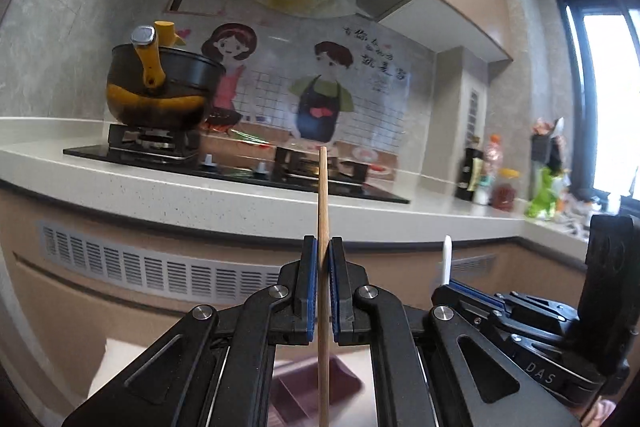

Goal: Organize utensils
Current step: 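Lower the white spoon and chopstick into the maroon caddy and release both, then grasp the light-blue plastic spoon handle with the right gripper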

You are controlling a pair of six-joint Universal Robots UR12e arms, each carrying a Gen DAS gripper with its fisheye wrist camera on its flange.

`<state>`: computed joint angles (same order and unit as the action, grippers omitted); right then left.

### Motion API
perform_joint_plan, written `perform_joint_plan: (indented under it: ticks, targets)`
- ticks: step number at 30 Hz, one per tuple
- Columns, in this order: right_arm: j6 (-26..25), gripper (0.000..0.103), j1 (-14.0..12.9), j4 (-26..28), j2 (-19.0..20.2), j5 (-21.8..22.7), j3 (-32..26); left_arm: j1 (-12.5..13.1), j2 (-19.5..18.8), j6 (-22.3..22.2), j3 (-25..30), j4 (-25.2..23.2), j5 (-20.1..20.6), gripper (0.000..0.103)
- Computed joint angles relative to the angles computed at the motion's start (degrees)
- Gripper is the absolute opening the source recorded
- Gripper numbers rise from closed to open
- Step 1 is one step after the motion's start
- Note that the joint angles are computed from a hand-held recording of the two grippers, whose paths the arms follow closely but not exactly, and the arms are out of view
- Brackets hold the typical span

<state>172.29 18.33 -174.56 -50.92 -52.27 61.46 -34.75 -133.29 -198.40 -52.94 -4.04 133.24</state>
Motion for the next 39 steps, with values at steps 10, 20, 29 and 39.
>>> perform_joint_plan:
  ticks: [10,20,29,39]
  targets:
    - [-1.59,0.009,1.32,9.05,9.74,-1.79,-10.92,3.99,-2.55,-8.54,-2.28,-4.55,-0.46,0.006]
    - [-5.94,0.015,1.79,16.51,11.89,-2.75,-12.03,4.59,-2.96,-12.37,-5.04,-7.13,-2.52,0.008]
    - [-5.65,0.052,0.63,17.39,5.95,-4.58,-2.10,2.75,2.69,-20.24,-12.25,-16.35,-3.89,0.046]
    - [-7.48,0.103,1.63,9.99,-2.68,-18.57,13.95,-0.62,9.22,-29.35,-20.46,-29.07,-8.71,0.070]
